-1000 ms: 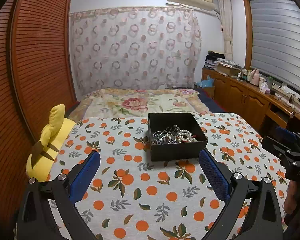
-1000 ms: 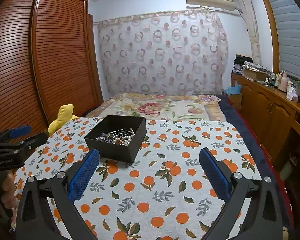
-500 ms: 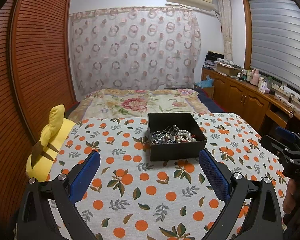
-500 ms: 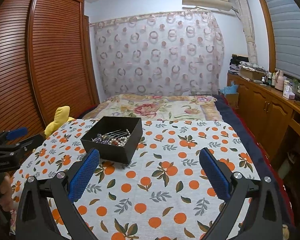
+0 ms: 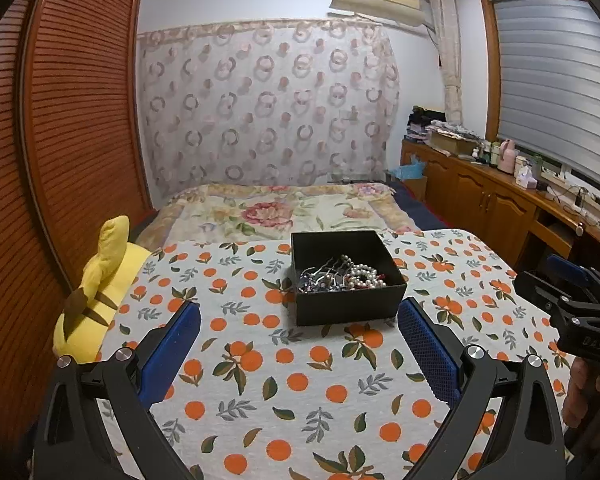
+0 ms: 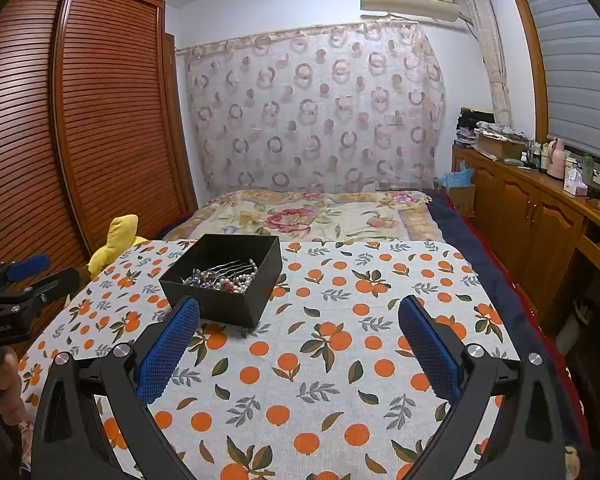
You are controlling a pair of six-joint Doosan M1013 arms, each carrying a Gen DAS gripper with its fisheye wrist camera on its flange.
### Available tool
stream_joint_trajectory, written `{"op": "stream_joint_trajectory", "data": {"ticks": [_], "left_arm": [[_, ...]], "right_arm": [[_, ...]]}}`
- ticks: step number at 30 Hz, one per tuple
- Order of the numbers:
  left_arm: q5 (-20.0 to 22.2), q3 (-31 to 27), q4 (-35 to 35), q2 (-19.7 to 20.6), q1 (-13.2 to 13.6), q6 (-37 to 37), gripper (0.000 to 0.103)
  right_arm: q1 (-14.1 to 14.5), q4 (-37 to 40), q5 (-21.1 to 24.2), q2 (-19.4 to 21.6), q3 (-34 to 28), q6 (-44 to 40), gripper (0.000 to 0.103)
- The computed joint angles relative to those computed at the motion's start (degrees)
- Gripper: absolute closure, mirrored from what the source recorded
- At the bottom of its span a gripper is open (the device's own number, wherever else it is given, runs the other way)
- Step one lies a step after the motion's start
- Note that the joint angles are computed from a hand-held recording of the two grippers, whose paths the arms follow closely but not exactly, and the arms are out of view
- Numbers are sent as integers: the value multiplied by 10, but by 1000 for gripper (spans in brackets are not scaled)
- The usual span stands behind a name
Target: Organize jewelry
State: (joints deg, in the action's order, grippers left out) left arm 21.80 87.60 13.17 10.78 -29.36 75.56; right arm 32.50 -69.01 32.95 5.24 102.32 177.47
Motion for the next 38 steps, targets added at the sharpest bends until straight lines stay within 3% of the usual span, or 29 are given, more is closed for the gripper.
{"op": "stream_joint_trajectory", "data": {"ticks": [38], "left_arm": [[2, 1, 37, -4, -9, -41, 8]], "right_arm": [[0, -3, 0, 0, 1, 4, 2]]}}
